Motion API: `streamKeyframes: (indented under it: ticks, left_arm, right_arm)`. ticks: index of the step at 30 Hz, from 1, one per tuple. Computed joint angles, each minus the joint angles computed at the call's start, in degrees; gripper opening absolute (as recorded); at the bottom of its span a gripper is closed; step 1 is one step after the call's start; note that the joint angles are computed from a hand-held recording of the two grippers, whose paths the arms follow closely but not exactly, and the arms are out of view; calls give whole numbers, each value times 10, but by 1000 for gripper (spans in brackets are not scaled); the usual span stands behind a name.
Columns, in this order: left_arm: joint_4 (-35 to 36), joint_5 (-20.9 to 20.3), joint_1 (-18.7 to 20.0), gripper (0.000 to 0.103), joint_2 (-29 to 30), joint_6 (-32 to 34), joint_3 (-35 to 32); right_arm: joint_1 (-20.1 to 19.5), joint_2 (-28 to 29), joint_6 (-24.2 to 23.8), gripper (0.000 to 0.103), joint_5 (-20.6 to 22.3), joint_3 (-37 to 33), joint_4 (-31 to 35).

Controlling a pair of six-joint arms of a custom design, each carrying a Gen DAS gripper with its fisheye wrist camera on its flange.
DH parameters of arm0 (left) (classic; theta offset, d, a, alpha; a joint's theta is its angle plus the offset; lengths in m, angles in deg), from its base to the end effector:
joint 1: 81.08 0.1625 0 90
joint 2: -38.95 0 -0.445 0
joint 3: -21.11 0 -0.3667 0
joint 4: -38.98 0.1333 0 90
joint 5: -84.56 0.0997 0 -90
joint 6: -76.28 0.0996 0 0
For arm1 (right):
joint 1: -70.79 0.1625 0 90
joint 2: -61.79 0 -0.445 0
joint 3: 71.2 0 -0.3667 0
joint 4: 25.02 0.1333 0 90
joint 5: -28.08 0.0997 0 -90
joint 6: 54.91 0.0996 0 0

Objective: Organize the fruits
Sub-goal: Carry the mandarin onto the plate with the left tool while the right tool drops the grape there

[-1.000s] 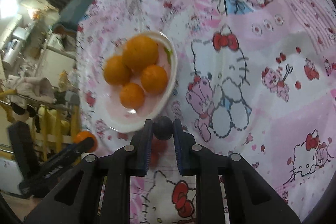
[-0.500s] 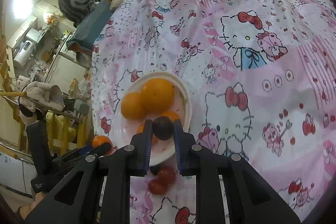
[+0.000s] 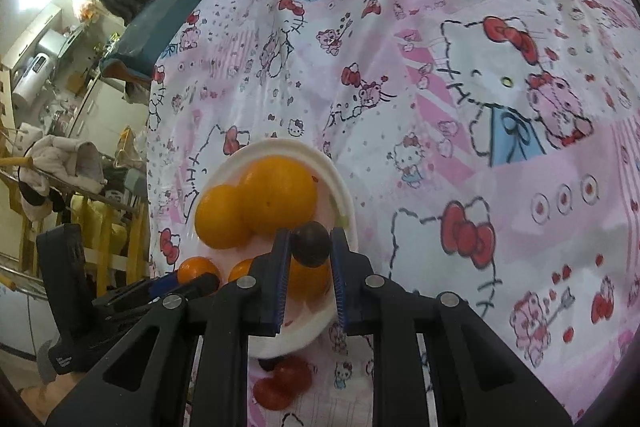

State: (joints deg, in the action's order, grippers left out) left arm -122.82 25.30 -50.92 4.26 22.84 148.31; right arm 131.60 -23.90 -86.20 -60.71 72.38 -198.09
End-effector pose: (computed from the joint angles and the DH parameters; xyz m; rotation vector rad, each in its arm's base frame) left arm -0.2644 -0.3667 -0.0659 0.2684 2.5218 -0.3270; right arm -0.0578 -0.3812 0.2479 0.0596 -2.8828 0.5717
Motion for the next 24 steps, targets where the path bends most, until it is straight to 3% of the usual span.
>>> streamKeyframes:
  ticks: [18, 24]
  left_arm:
    - [59, 13, -5, 38, 13, -3, -28]
    - [71, 24, -9, 39, 17, -5, -32]
  right_arm:
    - [10, 68, -13, 24, -40, -2, -62]
    - [8, 65, -16, 24, -27, 0, -62]
